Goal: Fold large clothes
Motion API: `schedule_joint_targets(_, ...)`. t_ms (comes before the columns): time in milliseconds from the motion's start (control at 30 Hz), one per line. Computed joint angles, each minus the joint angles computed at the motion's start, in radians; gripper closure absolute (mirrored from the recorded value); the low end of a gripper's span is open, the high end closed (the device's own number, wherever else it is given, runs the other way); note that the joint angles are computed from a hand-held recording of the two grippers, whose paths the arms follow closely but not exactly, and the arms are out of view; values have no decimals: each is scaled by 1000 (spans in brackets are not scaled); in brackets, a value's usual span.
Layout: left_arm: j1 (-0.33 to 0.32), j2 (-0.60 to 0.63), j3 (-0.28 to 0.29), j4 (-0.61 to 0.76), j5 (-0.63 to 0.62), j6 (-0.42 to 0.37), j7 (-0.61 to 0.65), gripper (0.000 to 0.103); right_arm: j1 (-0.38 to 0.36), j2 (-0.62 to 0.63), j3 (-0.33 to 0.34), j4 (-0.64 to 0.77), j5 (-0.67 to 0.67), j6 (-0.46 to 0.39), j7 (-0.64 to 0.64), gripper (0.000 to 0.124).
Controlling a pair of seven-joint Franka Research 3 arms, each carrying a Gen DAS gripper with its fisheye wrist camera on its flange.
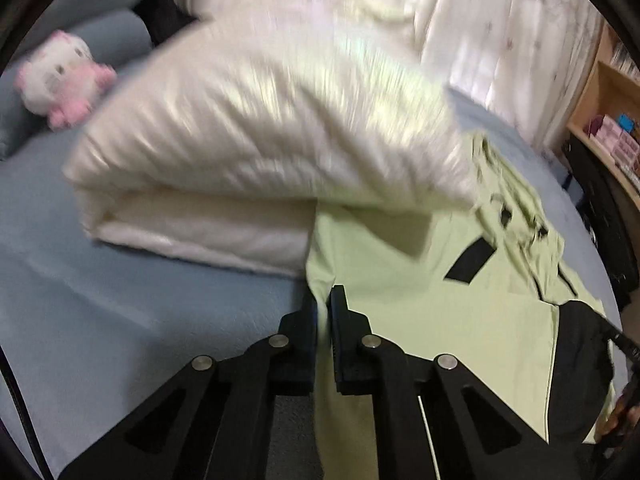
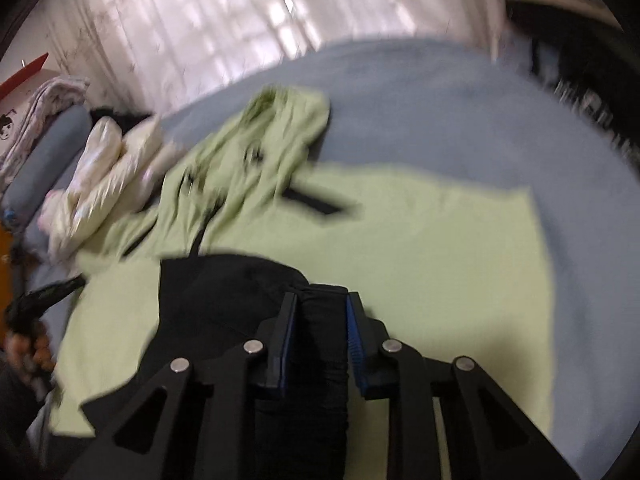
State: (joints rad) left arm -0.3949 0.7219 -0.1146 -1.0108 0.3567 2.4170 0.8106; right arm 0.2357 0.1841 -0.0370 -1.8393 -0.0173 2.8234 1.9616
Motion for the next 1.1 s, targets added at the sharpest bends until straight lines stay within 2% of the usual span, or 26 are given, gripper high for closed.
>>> schedule_joint_targets(67,-31,-31,43,-51,60,46,-71,100,46,14,-61,20,-147,21,139,101)
schedule_joint_targets(133,-64,-29,76,-47,124,31,-127,100,67,48,-87,69,-238,-40,199,101)
schedule_joint_targets(200,-81,-16,91,-26,165,0,-168,100,51,96,-66,131,-216,-150,180,100)
schedule_joint_targets(267,-97,18,107,35,195,-89,-201,100,25,132,-38,174,-144,-225,149,99)
schedule_joint_targets(300,-104,51,114,97,188,-165,-201,100,19,127,-33,169,-121,-225,150,96)
schedule_joint_targets(367,-86,70,88,149,163,-268,-180,90,30,103,-46,157,-128,-240,202,91)
schedule_joint_targets(433,-83,58,79,145,156,-304,-173,85,52,63,-65,116,-198,-209,275,89)
schedule_joint_targets(533,-128,-9,101,71,233,-341,-206,67,83,-7,-74,51,-359,-143,389,88)
schedule_joint_targets(567,-134,-32,97,41,253,-330,-217,58,76,-20,-56,39,-358,-124,386,88)
schedule_joint_targets(600,-139,-71,85,-17,275,-283,-225,52,60,-25,-25,34,-304,-103,333,87)
schedule_joint_targets(633,-139,-87,71,-40,283,-255,-223,40,40,-20,19,40,-199,-98,235,86)
schedule_joint_targets(667,-142,-92,51,-47,284,-229,-211,34,32,-5,49,61,-120,-114,163,86)
schedule_joint_targets(733,-150,-62,15,-3,266,-231,-174,34,37,26,85,99,-19,-141,69,86)
schedule_joint_targets(800,-165,26,-18,121,180,-265,-122,34,59,73,115,148,52,-163,-7,86)
schedule_joint_targets(833,-165,46,-38,137,136,-266,-110,34,73,87,117,161,67,-172,-28,86)
schedule_joint_targets(867,-171,67,-39,159,109,-271,-99,34,92,114,117,187,67,-190,-46,86)
schedule_joint_targets(900,-193,106,-31,215,96,-315,-90,34,109,126,108,200,60,-204,-48,86)
schedule_joint_targets(933,-228,126,9,235,107,-344,-91,34,122,130,97,198,52,-210,-47,86)
schedule_joint_targets(967,-242,123,25,221,129,-345,-99,32,131,130,85,189,43,-214,-42,86)
schedule_joint_targets(1033,-239,66,42,114,155,-287,-140,32,140,104,55,147,13,-200,-17,86)
schedule_joint_targets(1100,-228,27,55,51,172,-287,-186,32,161,56,-9,84,-110,-203,88,86)
